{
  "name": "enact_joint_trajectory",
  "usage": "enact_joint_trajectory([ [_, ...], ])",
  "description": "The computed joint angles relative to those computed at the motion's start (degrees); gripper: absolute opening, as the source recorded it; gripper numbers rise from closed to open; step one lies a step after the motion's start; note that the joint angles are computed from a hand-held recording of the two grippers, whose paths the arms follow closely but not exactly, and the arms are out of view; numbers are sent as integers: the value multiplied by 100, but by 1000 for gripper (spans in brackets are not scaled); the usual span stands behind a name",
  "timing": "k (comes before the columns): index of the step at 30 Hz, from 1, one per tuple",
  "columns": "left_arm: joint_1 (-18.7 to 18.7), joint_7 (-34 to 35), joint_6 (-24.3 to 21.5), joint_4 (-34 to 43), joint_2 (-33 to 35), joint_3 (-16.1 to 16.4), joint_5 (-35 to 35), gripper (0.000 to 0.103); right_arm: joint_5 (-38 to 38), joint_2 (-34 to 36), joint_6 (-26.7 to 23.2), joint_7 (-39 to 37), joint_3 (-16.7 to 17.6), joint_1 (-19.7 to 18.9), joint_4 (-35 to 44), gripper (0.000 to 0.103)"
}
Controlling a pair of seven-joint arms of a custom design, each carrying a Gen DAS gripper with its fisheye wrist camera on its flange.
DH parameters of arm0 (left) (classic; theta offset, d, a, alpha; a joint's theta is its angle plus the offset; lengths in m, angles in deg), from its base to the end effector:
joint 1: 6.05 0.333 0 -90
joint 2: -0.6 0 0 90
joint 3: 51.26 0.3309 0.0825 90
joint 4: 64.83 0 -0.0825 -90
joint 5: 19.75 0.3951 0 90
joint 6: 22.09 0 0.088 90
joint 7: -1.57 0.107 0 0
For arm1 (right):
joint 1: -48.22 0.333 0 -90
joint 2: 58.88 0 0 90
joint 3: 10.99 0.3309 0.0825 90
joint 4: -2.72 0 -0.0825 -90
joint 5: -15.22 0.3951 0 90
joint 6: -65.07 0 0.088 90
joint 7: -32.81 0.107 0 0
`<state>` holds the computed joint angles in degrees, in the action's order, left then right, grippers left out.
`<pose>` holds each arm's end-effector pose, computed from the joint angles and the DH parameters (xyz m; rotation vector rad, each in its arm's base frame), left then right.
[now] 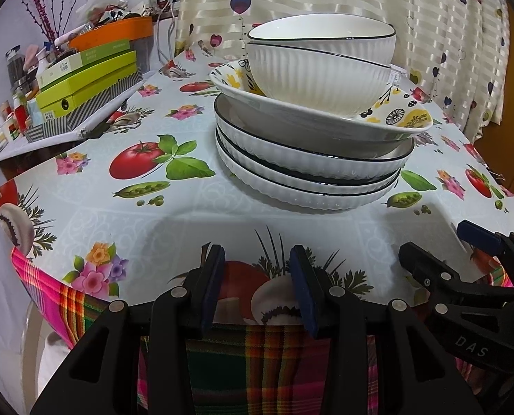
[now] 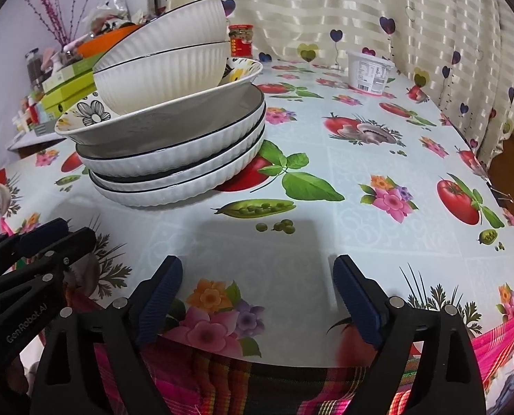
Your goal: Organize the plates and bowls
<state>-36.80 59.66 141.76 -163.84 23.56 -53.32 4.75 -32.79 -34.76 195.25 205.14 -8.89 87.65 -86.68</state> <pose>0.5933 -0.4053 0.4417 -1.4656 2.1497 -0.8830 0.5569 0.4630 0.4495 -1.5722 2.0290 -0.7868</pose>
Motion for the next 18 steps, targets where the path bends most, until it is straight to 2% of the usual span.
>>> enact_joint_trajectory([
  [18,-11,-11,12,-9,-3,14,2,40,-19,-23,-43,67,5,2,-32,93],
])
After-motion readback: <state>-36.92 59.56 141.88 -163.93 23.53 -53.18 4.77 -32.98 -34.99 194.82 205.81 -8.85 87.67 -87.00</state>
